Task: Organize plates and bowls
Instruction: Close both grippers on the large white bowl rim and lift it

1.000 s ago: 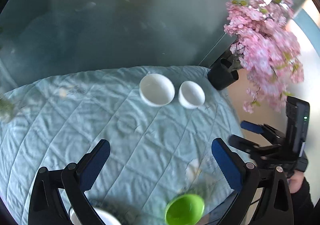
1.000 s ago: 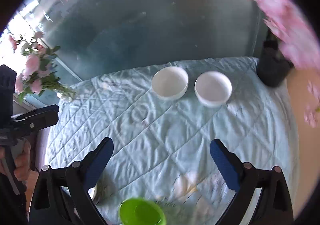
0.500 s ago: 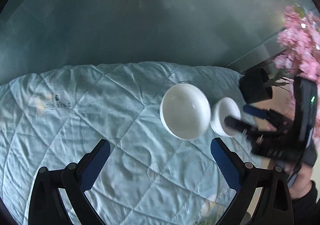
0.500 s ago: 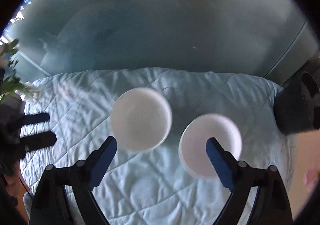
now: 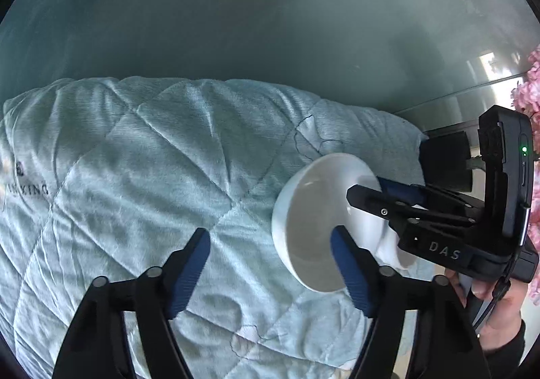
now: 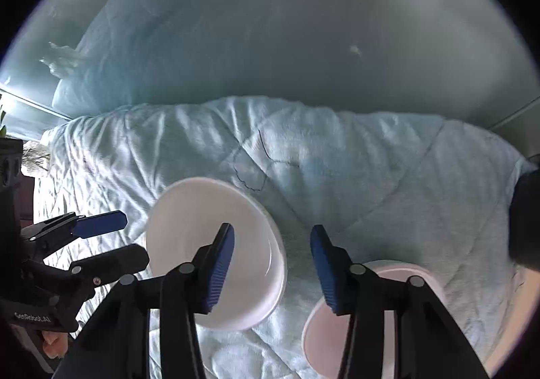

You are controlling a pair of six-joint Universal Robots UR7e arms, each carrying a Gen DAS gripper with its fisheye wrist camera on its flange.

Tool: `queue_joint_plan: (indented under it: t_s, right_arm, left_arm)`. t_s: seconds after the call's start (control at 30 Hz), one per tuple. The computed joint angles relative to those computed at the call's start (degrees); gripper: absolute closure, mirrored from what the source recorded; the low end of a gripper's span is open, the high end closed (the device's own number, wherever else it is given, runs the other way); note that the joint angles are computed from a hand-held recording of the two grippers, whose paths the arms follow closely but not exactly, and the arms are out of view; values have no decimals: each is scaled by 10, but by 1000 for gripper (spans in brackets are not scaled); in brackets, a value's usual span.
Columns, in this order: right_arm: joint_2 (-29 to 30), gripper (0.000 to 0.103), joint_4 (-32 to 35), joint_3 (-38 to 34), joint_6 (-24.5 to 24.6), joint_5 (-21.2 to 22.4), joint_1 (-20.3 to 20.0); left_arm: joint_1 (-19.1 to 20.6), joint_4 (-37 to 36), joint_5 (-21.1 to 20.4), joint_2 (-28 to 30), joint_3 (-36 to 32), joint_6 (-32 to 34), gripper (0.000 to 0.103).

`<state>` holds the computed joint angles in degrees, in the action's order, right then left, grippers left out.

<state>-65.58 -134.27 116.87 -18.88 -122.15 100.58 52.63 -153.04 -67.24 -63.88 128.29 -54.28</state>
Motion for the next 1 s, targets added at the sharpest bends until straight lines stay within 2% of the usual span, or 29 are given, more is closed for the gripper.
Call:
queue_joint_plan:
  t_s: [0.1, 0.17, 0.23, 0.3, 0.4, 0.5, 0.57, 0.67, 0.8, 0.9, 1.0]
  right_arm:
    - [4, 75, -8, 5, 4, -3, -7]
    - [3, 87, -11, 6, 11, -5, -10]
    - [3, 94, -12, 7, 12, -5, -14]
    - [4, 95, -9, 7, 14, -4, -15]
    - [9, 95, -21, 11, 13, -13, -10]
    - [12, 95, -36, 17, 15, -22, -7]
    - [15, 95, -46, 22, 16, -27, -3]
    - [17, 95, -52, 24, 23, -32, 3]
    - [11, 96, -52, 30, 32, -29, 15]
    - [-1, 97, -49, 39, 38, -21, 27]
    - [-33, 97, -35, 49, 52, -8, 43]
  left_arm:
    - [7, -5, -2, 16, -6, -1, 49]
    - [11, -12, -5, 25, -8, 6, 56]
    - [11, -8, 0, 34, -13, 11, 69]
    - [15, -22, -8, 44, -15, 19, 74]
    - [18, -39, -9, 52, -14, 23, 77]
    - [19, -51, -17, 62, -20, 36, 86]
    - [16, -55, -19, 70, -26, 40, 96]
    - [-1, -6, 7, 80, -46, 32, 99]
    - [-14, 29, 23, 83, -56, 9, 102]
    - [-48, 52, 54, 70, -53, -17, 102]
    - [-74, 93, 57, 48, -53, -42, 103]
